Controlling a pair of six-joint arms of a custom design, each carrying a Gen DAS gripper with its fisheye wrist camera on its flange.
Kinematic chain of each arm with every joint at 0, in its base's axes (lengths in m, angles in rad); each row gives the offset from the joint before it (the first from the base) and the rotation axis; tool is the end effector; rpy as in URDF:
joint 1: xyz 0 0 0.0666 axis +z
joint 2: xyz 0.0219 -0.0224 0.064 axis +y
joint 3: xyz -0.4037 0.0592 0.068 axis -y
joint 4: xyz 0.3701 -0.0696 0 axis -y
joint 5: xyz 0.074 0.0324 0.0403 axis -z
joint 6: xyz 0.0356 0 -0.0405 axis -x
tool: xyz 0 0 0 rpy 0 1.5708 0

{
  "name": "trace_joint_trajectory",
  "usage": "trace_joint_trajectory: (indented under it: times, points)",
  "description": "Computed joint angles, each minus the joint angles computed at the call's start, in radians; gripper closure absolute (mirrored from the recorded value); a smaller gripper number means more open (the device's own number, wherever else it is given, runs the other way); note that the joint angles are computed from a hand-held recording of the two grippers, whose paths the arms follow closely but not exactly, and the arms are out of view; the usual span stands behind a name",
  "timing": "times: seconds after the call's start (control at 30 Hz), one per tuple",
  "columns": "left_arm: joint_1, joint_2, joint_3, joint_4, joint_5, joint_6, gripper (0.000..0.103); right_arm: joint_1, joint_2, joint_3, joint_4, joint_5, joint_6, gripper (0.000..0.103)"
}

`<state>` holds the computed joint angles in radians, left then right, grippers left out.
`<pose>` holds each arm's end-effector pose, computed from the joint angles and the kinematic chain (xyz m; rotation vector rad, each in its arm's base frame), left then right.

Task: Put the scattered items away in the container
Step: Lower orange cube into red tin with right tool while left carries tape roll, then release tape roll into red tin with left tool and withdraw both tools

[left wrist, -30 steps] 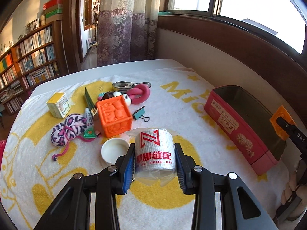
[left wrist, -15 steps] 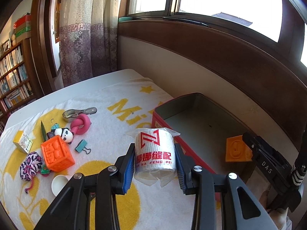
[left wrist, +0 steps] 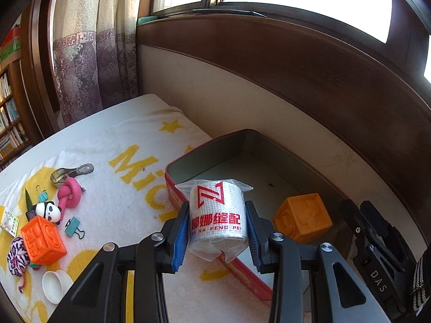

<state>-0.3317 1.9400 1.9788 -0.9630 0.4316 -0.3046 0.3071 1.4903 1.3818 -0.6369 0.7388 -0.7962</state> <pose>0.6235 -0.2309 0.4119 0.9371 2.2702 -0.5480 0.4828 0.1275 0.4302 0.8430 1.9265 -0.2079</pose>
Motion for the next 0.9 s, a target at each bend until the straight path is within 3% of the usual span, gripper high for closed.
trace_joint_trajectory:
  times: [0.33,0.4,0.43,0.47,0.53,0.77,0.9]
  points:
    - [-0.042,0.109,0.148,-0.066,-0.008,0.002,0.061,-0.006,0.006,-0.002,-0.007,-0.021,-0.010,0.035]
    - [-0.046,0.124,0.170,-0.076,-0.016,0.002,0.053,-0.003,0.004,-0.005,-0.009,-0.019,-0.011,0.032]
    - [-0.045,0.125,0.169,-0.068,-0.018,0.009,0.044,-0.003,0.003,-0.005,-0.009,-0.017,-0.011,0.030]
    - [-0.043,0.120,0.158,-0.047,-0.018,0.019,0.035,-0.002,0.003,-0.007,-0.009,-0.015,-0.013,0.028]
    - [-0.035,0.103,0.127,0.002,-0.025,0.041,0.027,-0.001,0.002,-0.008,-0.012,-0.012,-0.019,0.027]
    - [-0.007,0.098,0.128,0.009,-0.075,0.051,0.027,0.003,0.020,0.013,-0.033,-0.029,-0.034,0.025]
    - [0.021,0.110,0.165,-0.042,-0.076,0.061,0.027,0.014,0.031,0.033,-0.035,-0.028,-0.029,0.024]
